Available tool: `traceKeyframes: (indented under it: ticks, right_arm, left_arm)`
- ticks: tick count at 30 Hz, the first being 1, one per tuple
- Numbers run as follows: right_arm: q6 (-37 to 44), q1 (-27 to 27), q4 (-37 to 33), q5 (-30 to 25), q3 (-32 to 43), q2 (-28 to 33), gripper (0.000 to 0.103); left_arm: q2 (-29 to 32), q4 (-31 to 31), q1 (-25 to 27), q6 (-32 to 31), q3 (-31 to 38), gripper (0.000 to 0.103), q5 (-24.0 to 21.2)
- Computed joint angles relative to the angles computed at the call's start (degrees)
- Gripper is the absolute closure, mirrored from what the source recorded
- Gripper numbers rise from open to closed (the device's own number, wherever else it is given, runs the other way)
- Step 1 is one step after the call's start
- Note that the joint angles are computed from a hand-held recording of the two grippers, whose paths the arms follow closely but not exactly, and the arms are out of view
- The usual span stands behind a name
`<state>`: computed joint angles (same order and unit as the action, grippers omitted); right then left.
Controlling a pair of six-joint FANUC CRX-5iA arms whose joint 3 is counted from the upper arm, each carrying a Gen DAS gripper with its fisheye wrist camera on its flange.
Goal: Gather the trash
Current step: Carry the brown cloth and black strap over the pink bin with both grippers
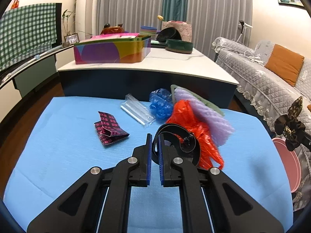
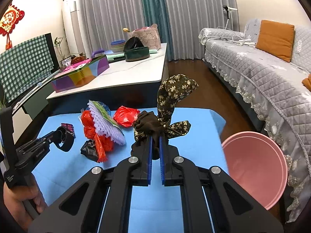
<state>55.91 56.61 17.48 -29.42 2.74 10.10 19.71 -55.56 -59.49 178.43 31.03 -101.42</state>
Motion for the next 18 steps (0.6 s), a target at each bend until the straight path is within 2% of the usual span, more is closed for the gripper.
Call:
traceKeyframes:
  ticks: [18]
  right_arm:
    - [-9.4,-0.1,10.5,3.2,-9.8,-8.5,0.096]
  left_arm:
    - [2.1,-4.4,-4.3,-4.1,4.7,0.097,-0.8]
